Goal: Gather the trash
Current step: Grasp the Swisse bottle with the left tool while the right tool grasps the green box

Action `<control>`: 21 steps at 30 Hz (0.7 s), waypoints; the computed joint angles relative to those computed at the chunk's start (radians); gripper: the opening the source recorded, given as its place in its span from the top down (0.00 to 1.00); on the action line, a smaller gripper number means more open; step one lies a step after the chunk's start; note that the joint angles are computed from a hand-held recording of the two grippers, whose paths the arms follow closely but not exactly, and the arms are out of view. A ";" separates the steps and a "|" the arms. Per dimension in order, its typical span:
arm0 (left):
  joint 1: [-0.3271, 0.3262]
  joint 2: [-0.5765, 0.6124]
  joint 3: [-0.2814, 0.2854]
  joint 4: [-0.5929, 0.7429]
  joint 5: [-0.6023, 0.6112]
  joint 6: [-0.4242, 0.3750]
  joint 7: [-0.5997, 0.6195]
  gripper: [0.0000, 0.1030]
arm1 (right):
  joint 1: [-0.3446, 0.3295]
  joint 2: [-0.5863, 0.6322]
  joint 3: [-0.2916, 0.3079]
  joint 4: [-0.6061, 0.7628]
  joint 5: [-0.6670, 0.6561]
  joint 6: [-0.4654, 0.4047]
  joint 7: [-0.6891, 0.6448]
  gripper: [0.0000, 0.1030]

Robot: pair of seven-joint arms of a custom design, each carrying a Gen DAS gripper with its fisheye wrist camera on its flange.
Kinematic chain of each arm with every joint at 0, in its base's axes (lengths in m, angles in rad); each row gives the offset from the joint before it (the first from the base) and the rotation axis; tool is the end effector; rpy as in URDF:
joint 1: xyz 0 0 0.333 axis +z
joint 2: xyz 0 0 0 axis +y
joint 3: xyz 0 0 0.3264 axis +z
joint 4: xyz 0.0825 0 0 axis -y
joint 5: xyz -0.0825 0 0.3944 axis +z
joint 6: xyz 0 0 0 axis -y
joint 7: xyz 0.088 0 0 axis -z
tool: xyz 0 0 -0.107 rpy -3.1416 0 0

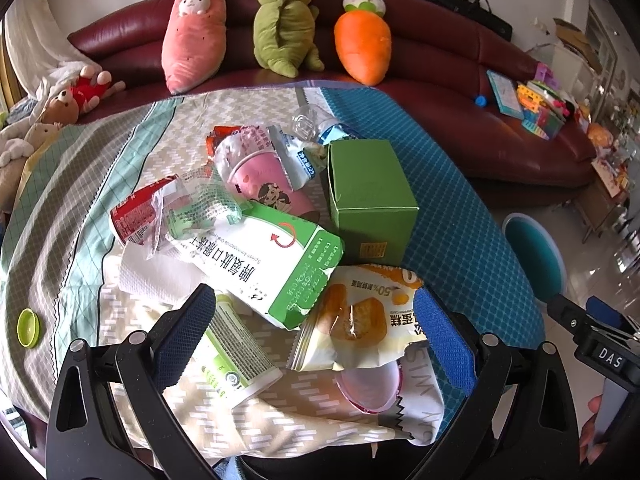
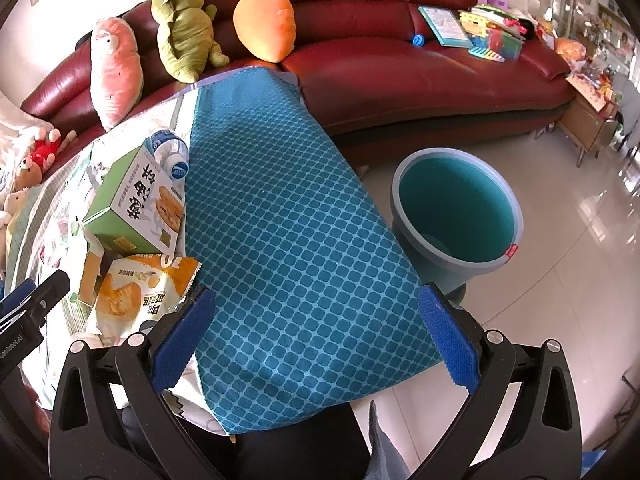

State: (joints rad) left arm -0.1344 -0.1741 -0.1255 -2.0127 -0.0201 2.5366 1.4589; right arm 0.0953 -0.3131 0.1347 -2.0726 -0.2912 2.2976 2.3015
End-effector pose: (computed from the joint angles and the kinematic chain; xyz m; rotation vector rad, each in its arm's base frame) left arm 0.5433 -0.1495 0.6177 -1.7269 1.9905 -0.7865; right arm 0.4981 0.1195 0.6287 -1.5142 2.1900 -0.6189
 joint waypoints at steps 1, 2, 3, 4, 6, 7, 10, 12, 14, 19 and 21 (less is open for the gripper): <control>0.000 0.001 0.000 0.000 -0.001 0.000 0.001 0.04 | 0.001 0.002 0.001 0.001 -0.001 0.000 -0.001 0.06; 0.001 0.002 0.001 -0.001 -0.002 0.001 0.001 0.04 | 0.002 0.005 0.001 0.004 -0.001 -0.001 -0.002 0.06; 0.001 0.003 0.000 -0.001 -0.002 0.000 0.001 0.04 | 0.003 0.007 0.001 0.006 -0.001 -0.002 -0.004 0.06; 0.001 0.004 0.001 -0.001 -0.004 -0.001 0.001 0.04 | 0.004 0.010 0.001 0.008 -0.001 -0.002 -0.006 0.06; 0.002 0.006 0.002 -0.001 -0.007 -0.002 0.003 0.04 | 0.007 0.018 -0.001 0.018 0.000 -0.006 -0.011 0.06; 0.002 0.006 0.001 -0.001 -0.008 -0.002 0.002 0.04 | 0.008 0.021 -0.003 0.022 0.002 -0.007 -0.014 0.06; 0.006 0.007 0.003 0.000 -0.010 -0.005 -0.001 0.04 | 0.014 0.032 -0.003 0.037 0.000 -0.009 -0.024 0.06; 0.010 0.006 0.005 0.002 -0.006 -0.010 -0.005 0.04 | 0.018 0.039 -0.005 0.047 -0.001 -0.008 -0.031 0.06; 0.021 0.002 0.010 0.002 0.004 -0.013 -0.014 0.04 | 0.023 0.044 -0.007 0.053 0.002 -0.003 -0.037 0.06; 0.057 0.014 0.051 0.028 -0.051 -0.091 -0.006 0.04 | 0.034 0.049 -0.016 0.057 0.030 0.009 -0.066 0.06; 0.079 0.025 0.055 0.035 -0.048 -0.131 -0.025 0.04 | 0.037 0.054 -0.018 0.058 0.042 0.016 -0.077 0.06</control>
